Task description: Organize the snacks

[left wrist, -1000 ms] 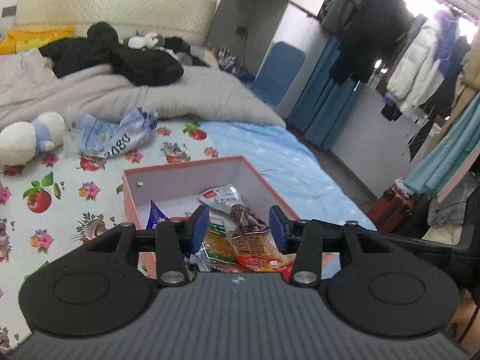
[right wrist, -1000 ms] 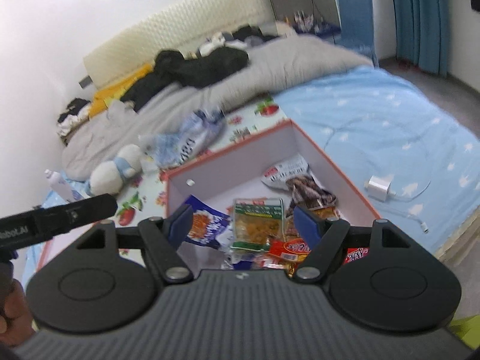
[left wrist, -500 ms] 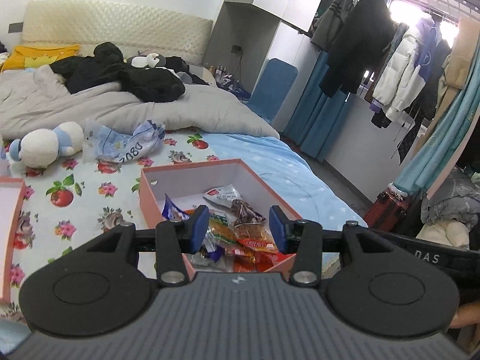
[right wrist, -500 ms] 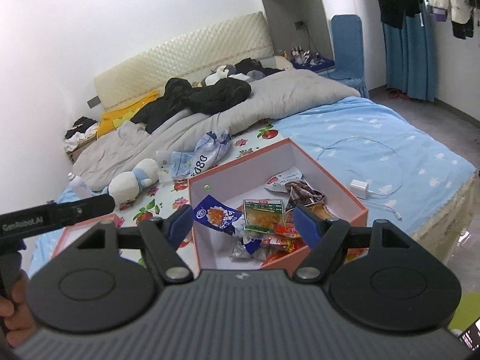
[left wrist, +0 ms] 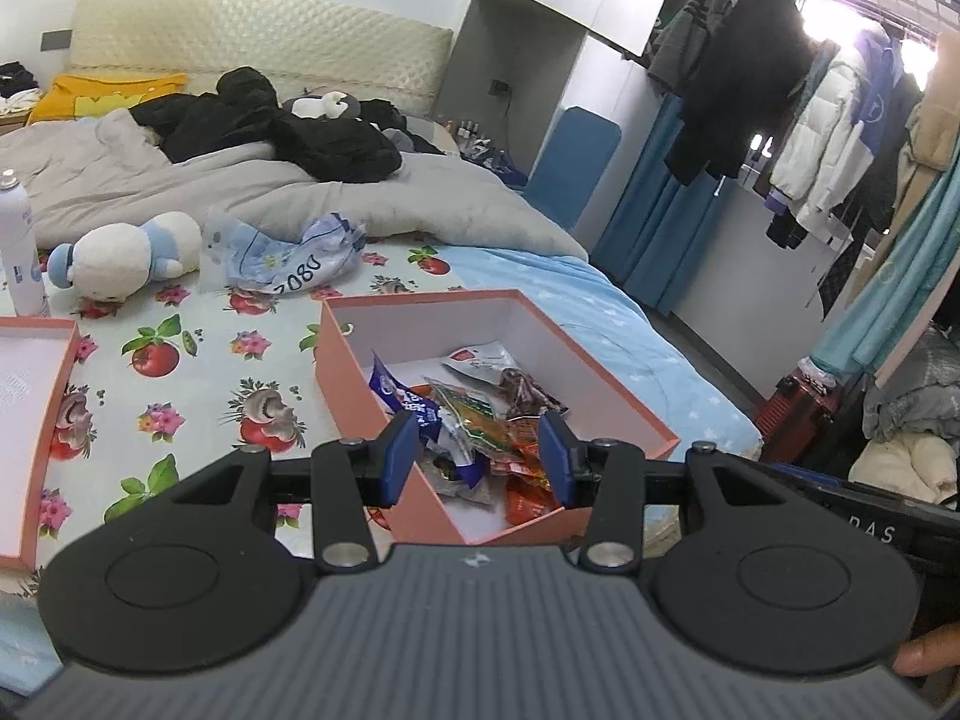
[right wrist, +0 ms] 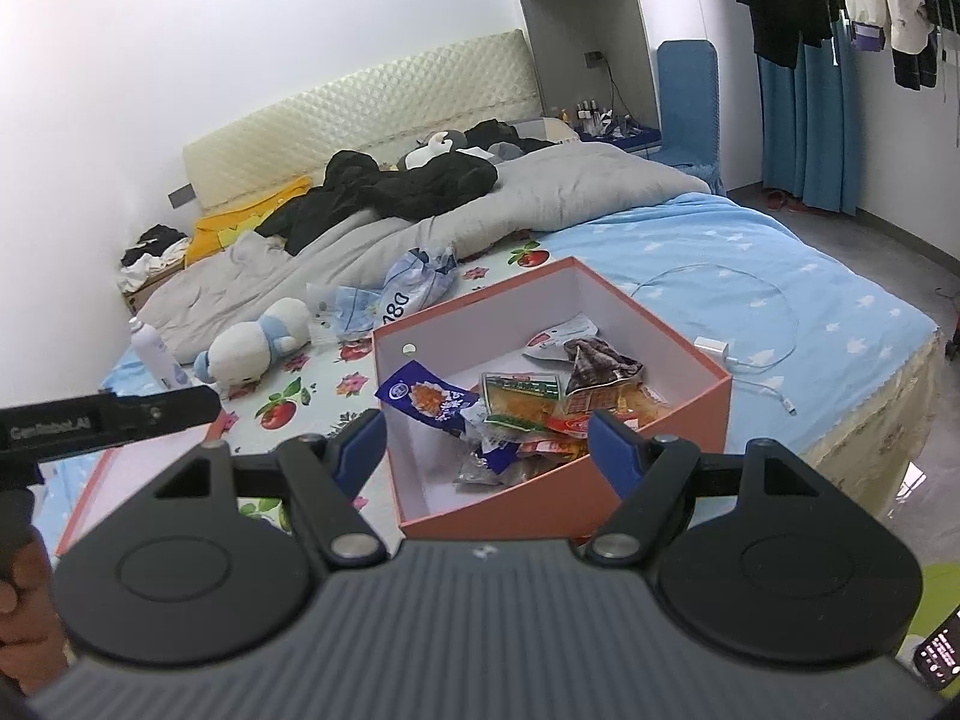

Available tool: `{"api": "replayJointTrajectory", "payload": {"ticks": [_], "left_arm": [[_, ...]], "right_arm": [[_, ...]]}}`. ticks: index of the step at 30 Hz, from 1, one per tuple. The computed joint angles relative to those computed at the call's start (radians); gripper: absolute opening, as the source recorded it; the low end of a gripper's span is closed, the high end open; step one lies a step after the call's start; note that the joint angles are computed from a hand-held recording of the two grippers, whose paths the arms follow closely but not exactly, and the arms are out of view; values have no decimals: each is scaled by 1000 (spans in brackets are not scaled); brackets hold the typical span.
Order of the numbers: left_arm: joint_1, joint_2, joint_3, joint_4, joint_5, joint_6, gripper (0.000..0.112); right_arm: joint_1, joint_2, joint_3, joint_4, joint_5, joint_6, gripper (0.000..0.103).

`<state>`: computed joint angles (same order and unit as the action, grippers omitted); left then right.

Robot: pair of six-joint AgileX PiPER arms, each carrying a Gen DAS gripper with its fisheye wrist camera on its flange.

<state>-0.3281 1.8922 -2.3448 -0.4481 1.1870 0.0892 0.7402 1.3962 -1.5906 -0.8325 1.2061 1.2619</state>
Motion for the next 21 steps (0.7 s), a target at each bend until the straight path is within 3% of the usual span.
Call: {"api": "replayJointTrajectory", "payload": {"ticks": [10, 21], "left_arm": [[-5, 15, 12, 13, -40, 6, 50], [-17, -44, 168, 30, -129, 41, 53]], "right_arm": [[19, 18, 16, -30, -17, 13, 76], [20, 6, 66, -59, -43, 61, 76]]}}
